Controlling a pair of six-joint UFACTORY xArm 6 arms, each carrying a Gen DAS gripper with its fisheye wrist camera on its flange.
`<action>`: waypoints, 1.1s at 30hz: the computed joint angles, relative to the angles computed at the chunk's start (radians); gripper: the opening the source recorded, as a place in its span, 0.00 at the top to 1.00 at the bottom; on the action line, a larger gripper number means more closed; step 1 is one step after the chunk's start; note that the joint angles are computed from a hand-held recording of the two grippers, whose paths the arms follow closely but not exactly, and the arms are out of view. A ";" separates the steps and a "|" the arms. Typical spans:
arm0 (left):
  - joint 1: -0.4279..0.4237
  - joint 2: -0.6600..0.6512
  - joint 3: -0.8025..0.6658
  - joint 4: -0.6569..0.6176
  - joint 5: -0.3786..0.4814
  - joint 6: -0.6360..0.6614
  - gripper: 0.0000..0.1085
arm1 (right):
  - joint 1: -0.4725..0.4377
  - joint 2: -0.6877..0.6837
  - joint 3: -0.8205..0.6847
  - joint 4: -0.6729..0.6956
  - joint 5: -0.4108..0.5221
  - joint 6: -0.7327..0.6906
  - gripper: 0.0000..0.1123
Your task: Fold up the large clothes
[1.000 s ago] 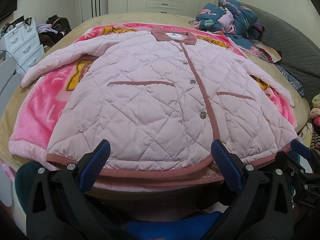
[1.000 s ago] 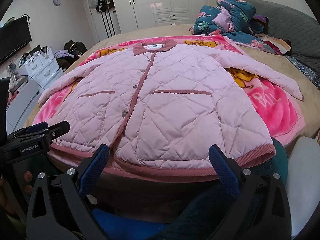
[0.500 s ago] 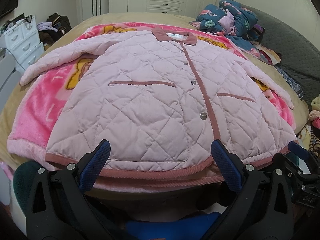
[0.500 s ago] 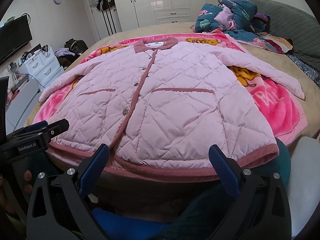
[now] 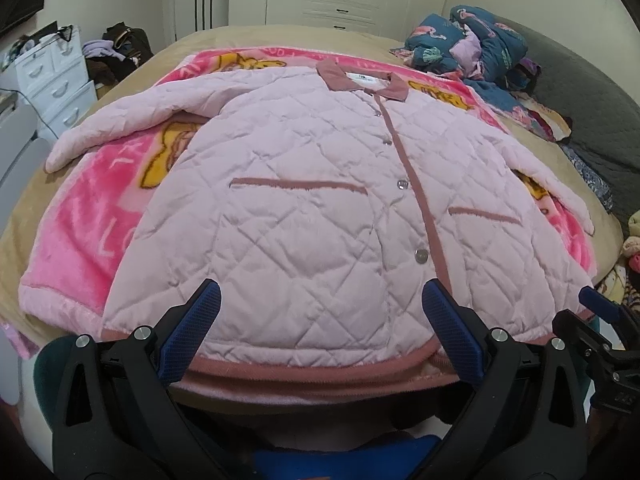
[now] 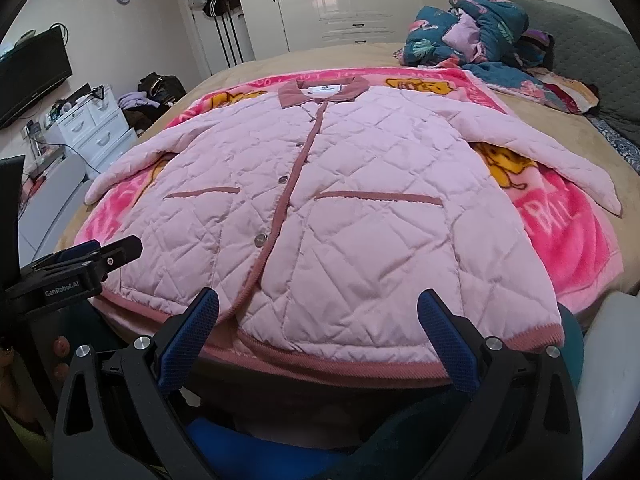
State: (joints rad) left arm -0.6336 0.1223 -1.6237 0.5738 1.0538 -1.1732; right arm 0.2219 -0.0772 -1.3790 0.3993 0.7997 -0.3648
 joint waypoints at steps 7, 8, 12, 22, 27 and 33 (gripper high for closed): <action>0.020 0.057 -0.099 -0.022 0.018 0.045 0.13 | -0.002 0.072 -0.119 -0.004 0.037 0.013 0.12; 0.023 0.062 -0.110 -0.026 0.018 0.053 0.13 | -0.002 0.083 -0.137 -0.008 0.040 0.018 0.12; 0.037 0.089 -0.157 -0.036 0.030 0.073 0.13 | -0.008 0.128 -0.209 0.000 0.071 0.024 0.12; 0.069 0.171 -0.303 -0.071 0.060 0.132 0.13 | -0.018 0.255 -0.418 -0.008 0.139 0.066 0.12; 0.087 0.249 -0.431 -0.082 0.091 0.175 0.13 | -0.029 0.334 -0.548 -0.006 0.185 0.086 0.12; 0.109 0.379 -0.644 -0.113 0.139 0.243 0.13 | -0.040 0.447 -0.727 -0.030 0.238 0.122 0.12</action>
